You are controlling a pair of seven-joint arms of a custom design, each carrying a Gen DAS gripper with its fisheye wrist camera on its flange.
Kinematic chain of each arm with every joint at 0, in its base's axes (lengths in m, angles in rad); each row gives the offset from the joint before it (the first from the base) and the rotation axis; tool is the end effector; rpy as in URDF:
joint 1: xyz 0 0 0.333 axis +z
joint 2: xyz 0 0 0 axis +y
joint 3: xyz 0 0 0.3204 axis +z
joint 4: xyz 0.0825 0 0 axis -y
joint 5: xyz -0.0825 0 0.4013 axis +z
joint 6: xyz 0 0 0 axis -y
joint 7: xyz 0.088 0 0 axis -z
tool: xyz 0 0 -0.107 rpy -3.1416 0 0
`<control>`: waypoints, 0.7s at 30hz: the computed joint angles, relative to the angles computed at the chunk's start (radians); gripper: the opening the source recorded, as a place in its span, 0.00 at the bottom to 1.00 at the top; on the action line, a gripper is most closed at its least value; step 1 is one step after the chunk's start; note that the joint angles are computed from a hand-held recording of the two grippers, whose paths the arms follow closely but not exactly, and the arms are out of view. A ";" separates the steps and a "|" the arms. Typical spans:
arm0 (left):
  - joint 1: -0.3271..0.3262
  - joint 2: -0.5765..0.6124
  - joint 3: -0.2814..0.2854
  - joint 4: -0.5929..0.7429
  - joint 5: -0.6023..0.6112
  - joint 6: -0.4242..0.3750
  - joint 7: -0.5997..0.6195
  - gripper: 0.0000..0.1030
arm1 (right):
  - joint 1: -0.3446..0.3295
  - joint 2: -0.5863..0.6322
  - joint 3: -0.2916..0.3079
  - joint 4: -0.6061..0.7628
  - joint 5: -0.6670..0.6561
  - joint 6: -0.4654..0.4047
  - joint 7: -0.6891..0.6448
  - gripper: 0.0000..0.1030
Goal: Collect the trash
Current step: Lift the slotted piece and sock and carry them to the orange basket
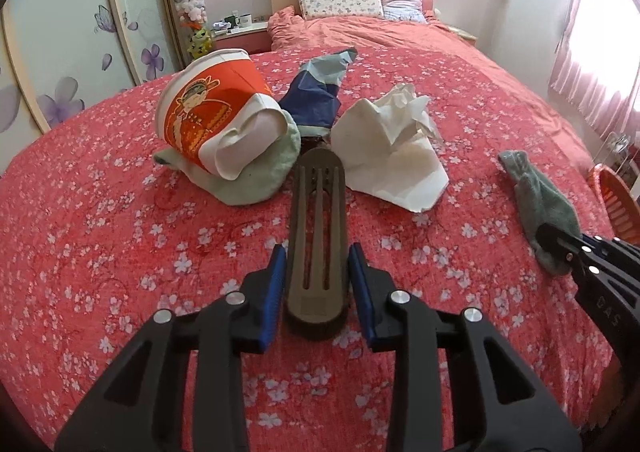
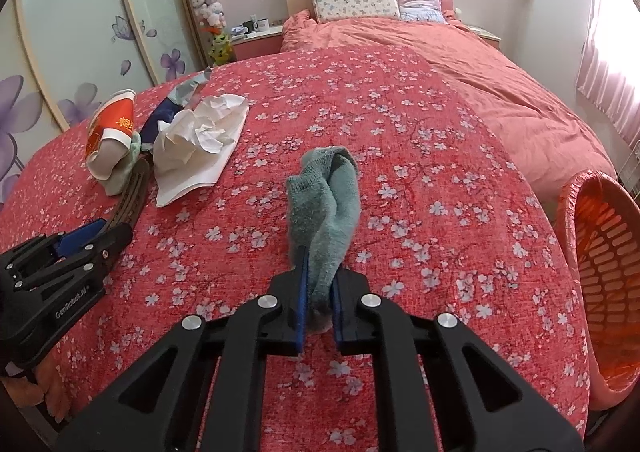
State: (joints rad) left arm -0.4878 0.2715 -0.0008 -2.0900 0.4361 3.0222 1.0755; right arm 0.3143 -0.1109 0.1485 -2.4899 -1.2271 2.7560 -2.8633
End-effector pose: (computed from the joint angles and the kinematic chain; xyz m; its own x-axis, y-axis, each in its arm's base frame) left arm 0.5472 -0.3266 0.3569 -0.3975 -0.9176 -0.0006 -0.7172 0.3111 -0.6236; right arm 0.4166 0.2510 0.3402 -0.2521 -0.9613 -0.1116 -0.7137 0.2625 -0.6493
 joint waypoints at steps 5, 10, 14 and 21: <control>0.033 -0.021 -0.030 -0.040 -0.075 0.056 0.062 0.31 | -0.007 -0.042 0.007 -0.027 -0.047 0.003 0.047 0.08; 0.023 -0.055 -0.028 -0.080 -0.110 0.100 0.107 0.31 | -0.022 -0.096 0.015 -0.060 -0.087 0.011 0.105 0.08; 0.029 -0.084 -0.050 -0.109 -0.166 0.120 0.152 0.31 | -0.039 -0.162 0.026 -0.101 -0.128 0.019 0.161 0.08; 0.071 -0.134 -0.129 -0.145 -0.291 0.144 0.261 0.31 | -0.067 -0.287 0.050 -0.177 -0.192 0.021 0.257 0.08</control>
